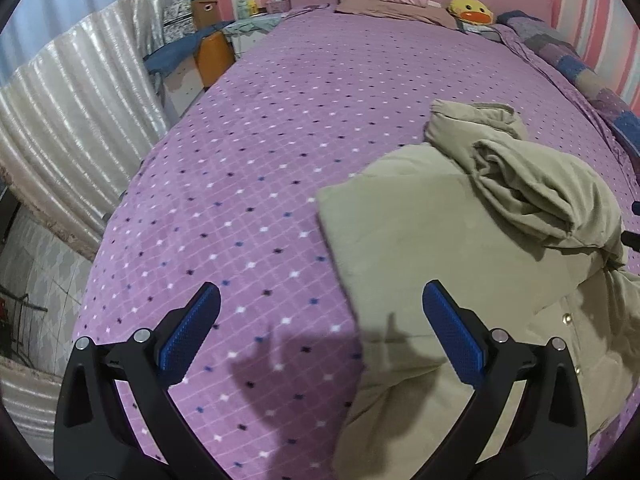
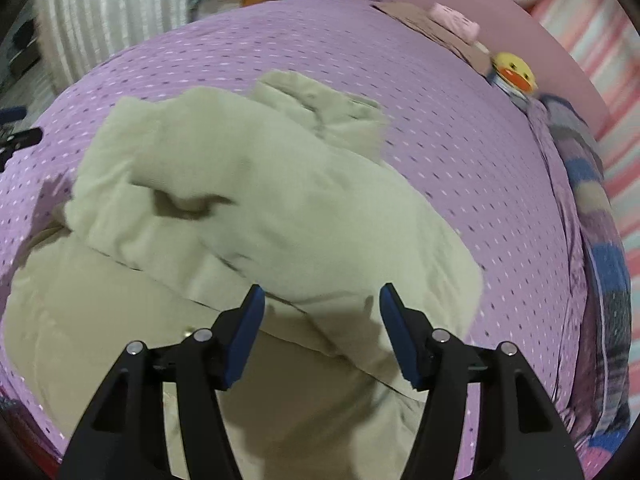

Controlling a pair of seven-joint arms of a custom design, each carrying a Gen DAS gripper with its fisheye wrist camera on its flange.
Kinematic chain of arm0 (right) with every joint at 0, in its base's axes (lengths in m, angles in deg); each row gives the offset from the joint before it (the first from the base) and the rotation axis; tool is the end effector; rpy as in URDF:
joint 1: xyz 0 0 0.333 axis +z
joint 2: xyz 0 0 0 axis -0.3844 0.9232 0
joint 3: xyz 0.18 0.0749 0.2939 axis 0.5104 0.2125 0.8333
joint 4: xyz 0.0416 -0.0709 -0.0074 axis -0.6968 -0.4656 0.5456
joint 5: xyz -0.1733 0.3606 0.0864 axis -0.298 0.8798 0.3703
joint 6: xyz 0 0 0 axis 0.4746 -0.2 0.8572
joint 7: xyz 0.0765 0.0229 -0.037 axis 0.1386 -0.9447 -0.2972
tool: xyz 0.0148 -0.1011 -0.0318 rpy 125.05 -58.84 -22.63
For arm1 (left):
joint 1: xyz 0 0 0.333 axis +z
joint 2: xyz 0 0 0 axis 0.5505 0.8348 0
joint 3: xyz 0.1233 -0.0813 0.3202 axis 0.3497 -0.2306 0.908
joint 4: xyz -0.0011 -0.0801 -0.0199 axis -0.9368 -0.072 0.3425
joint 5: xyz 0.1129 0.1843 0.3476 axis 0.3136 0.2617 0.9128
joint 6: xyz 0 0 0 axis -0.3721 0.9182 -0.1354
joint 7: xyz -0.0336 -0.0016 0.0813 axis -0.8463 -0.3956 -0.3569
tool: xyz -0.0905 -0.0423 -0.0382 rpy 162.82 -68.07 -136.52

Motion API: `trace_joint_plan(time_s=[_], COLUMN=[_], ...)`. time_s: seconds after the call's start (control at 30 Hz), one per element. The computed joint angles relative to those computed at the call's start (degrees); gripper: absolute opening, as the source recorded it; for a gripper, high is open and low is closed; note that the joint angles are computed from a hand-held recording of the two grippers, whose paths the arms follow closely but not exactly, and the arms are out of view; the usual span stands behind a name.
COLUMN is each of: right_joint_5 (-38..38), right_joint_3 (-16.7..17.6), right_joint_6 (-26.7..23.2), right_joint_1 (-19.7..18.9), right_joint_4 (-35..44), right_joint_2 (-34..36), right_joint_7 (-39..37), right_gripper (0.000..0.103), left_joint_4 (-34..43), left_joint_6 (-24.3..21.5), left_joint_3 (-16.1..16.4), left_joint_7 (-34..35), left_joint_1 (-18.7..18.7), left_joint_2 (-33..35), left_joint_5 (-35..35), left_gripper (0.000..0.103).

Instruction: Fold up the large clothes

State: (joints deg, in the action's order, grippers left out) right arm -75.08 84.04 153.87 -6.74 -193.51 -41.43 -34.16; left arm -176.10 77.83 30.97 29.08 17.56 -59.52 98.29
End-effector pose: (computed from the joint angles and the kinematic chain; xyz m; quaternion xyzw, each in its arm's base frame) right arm 0.5263 0.1848 0.5394 -0.9203 0.3114 -0.1839 0.1494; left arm 0.2980 -0.2418 0.4888 -0.8217 0.4934 -0.1147 0.2612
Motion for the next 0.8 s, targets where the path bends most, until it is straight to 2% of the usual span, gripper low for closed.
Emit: trace_joint_plan(time_s=[0.27, 0.3, 0.37, 0.57, 0.7, 0.77, 0.8], right_joint_5=[1.19, 1.55, 3.24, 2.58, 5.36, 7.05, 7.36], right_joint_3=[-2.45, -2.59, -3.08, -3.36, -3.61, -3.67, -3.72], right_joint_6=[2.95, 3.41, 4.41, 7.43, 6.96, 6.8, 6.93], right_joint_1=[-3.55, -3.94, -4.81, -6.6, -7.56, -7.92, -8.1], right_joint_4=[2.3, 2.48, 3.05, 2.93, 3.72, 3.55, 3.5], right_joint_2=[3.68, 4.0, 4.96, 6.76, 8.17, 8.35, 8.62], right_joint_7=[1.86, 2.29, 3.07, 5.35, 6.38, 5.78, 5.81], right_gripper=[0.061, 0.062, 0.075, 0.075, 0.075, 0.076, 0.076], left_joint_4=[7.49, 8.57, 10.88, 17.18, 20.92, 21.74, 21.76], left_joint_6=[4.5, 5.7, 8.11, 14.95, 16.77, 19.64, 20.44], left_joint_3=[-0.31, -0.01, 0.44, 2.17, 3.7, 4.98, 5.64], left_joint_7=[0.31, 0.45, 0.49, 1.1, 3.23, 5.1, 6.27], left_joint_1=[1.54, 1.56, 1.55, 0.67, -0.79, -1.56, -1.75], left_joint_2=[9.98, 11.49, 14.53, 22.47, 27.83, 30.17, 30.78], left_joint_5=[4.63, 5.07, 5.99, 7.38, 6.27, 3.76, 2.47], left_gripper=[0.1, 0.1, 0.1, 0.1, 0.1, 0.099, 0.096])
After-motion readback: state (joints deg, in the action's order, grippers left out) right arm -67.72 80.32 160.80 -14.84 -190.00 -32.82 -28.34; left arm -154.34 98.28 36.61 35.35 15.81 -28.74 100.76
